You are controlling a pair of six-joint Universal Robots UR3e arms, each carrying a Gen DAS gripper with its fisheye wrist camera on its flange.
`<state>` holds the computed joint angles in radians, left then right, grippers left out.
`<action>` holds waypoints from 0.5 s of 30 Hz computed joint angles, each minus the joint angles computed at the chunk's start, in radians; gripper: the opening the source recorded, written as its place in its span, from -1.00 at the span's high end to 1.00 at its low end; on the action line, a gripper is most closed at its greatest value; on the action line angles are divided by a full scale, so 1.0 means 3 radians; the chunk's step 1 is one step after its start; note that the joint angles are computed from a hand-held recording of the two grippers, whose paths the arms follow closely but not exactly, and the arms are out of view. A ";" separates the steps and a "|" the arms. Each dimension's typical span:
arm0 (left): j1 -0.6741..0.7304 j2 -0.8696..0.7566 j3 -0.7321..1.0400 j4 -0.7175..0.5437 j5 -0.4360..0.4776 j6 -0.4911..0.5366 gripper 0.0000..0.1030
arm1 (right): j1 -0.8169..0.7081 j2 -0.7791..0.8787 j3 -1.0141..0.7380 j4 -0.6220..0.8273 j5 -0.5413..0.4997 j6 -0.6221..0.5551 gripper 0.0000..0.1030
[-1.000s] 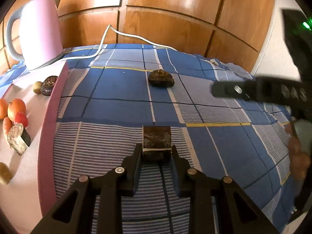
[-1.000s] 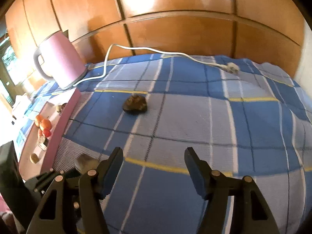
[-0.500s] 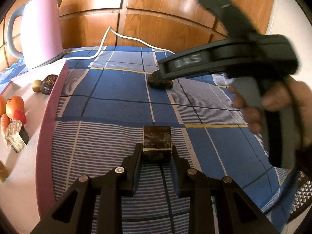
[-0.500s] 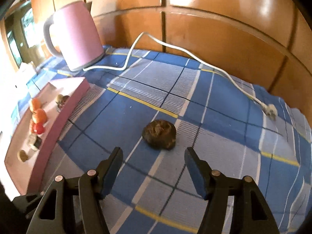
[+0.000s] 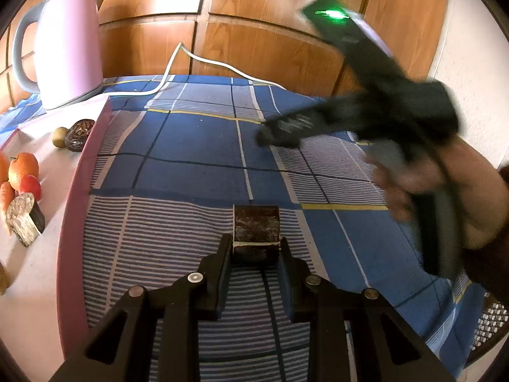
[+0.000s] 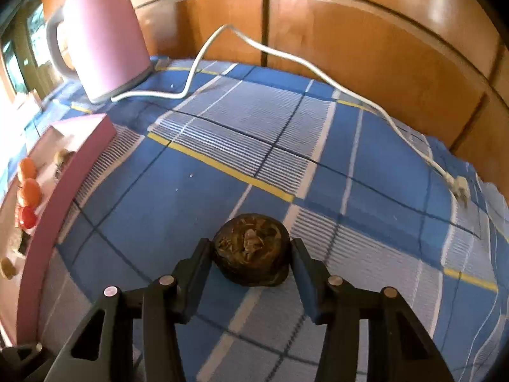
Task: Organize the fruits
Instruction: 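Grasp the dark brown round fruit with the right gripper while the left gripper holds the log, then carry the log piece into the tray and open the left gripper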
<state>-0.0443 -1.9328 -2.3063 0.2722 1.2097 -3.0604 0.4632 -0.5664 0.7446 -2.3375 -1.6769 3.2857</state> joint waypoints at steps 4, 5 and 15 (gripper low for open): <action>-0.0008 0.0013 0.0006 -0.0030 0.0011 -0.0003 0.48 | 0.0018 -0.0622 0.1088 -0.0434 -0.0074 -0.0006 0.02; -0.0008 0.0018 0.0011 -0.0044 0.0012 -0.0005 0.48 | 0.0016 -0.0815 0.1419 -0.0541 -0.0085 0.0023 0.02; -0.0110 0.0022 0.0102 -0.0145 0.0188 -0.0013 0.47 | 0.0118 -0.1875 0.3410 -0.1448 -0.0319 0.0404 0.02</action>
<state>-0.0774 -1.9263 -2.2755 0.2288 1.2660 -3.0642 0.4985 -1.1289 1.7677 -2.7719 -1.7727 3.4069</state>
